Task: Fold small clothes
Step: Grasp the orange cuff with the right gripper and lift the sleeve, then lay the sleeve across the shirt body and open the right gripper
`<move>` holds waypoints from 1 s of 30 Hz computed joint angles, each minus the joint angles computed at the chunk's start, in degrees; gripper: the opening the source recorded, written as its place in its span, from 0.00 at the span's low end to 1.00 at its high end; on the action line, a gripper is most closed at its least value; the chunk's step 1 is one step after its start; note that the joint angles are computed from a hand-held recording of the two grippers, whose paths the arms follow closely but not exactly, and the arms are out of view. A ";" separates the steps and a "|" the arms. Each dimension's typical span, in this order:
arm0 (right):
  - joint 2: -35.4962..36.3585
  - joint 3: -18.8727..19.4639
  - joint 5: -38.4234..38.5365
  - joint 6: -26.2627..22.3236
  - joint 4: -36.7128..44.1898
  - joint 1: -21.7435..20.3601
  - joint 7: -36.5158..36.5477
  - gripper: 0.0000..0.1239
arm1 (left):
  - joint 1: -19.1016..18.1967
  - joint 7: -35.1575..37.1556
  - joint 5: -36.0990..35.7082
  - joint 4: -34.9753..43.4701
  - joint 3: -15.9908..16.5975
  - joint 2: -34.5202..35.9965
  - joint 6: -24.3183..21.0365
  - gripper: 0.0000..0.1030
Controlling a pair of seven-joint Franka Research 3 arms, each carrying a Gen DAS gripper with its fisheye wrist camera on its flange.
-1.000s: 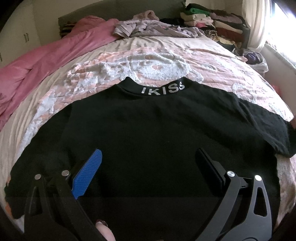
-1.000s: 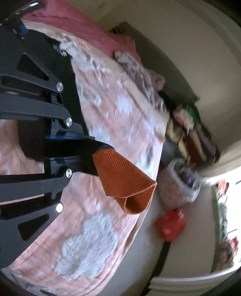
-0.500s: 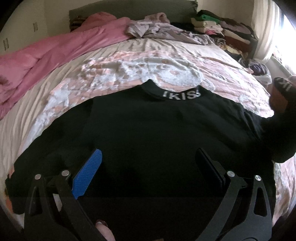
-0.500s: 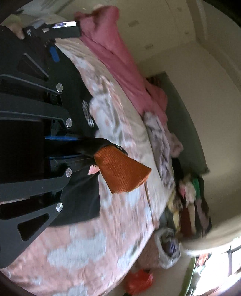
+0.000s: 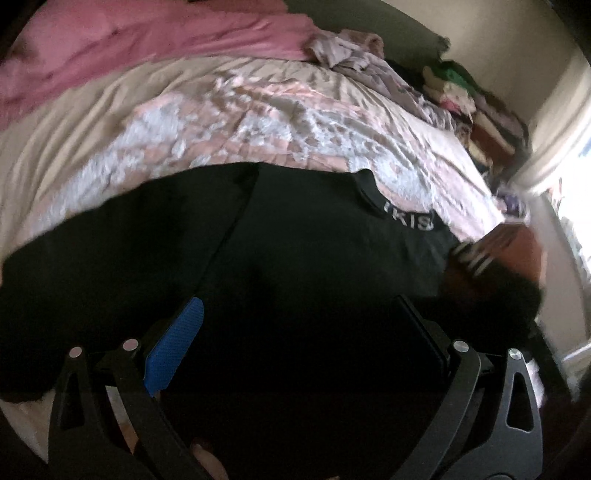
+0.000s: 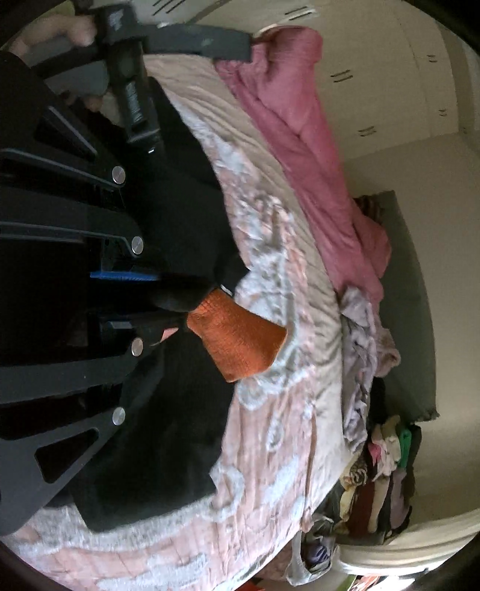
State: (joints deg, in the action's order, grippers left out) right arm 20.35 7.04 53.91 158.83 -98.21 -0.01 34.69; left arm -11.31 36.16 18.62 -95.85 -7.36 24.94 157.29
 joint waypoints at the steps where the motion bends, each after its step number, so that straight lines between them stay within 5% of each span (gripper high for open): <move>1: 0.32 0.08 -0.62 -0.37 -0.03 0.40 0.11 0.16 | 0.92 0.33 -1.38 -0.72 -0.67 -0.22 0.99 0.91; 4: 0.26 1.22 0.62 -4.33 -0.27 -0.30 -2.37 0.43 | 2.54 2.48 -4.33 -1.38 -2.34 -0.20 2.25 0.91; 9: -2.11 0.78 7.70 -6.48 -2.17 -1.20 -9.27 0.50 | 5.76 8.49 -11.46 -2.40 -6.66 0.39 5.14 0.91; 11: -2.27 -0.91 7.13 -4.57 -2.48 -0.56 -7.01 0.52 | 7.92 12.65 -15.93 -2.06 -9.93 1.50 5.96 0.85; 13: -1.98 -2.37 4.72 -2.89 -2.55 -0.04 -3.61 0.52 | 8.51 15.98 -18.66 -0.77 -11.67 2.83 4.75 0.63; 16: -1.57 -3.08 3.91 -2.02 -2.49 -1.25 0.08 0.52 | 6.42 17.74 -19.67 1.91 -11.03 4.68 1.29 0.54; 20: -1.23 -3.11 4.10 -1.62 -2.19 -2.94 2.30 0.52 | -1.26 12.84 -12.30 6.64 -3.89 6.57 -2.75 0.45; 21: -1.15 -3.09 4.27 -1.53 -2.05 -3.28 2.70 0.52 | -3.02 11.59 -9.67 8.04 -2.35 7.22 -3.71 0.20; 22: -1.29 -2.97 4.84 -1.46 -2.12 -3.80 2.62 0.52 | -2.77 12.13 -9.24 8.38 -2.80 7.46 -3.76 0.10; 30: -1.20 -3.86 5.06 0.07 -1.52 -5.37 4.57 0.52 | -3.73 13.74 -2.78 8.46 -1.05 4.73 -2.01 0.04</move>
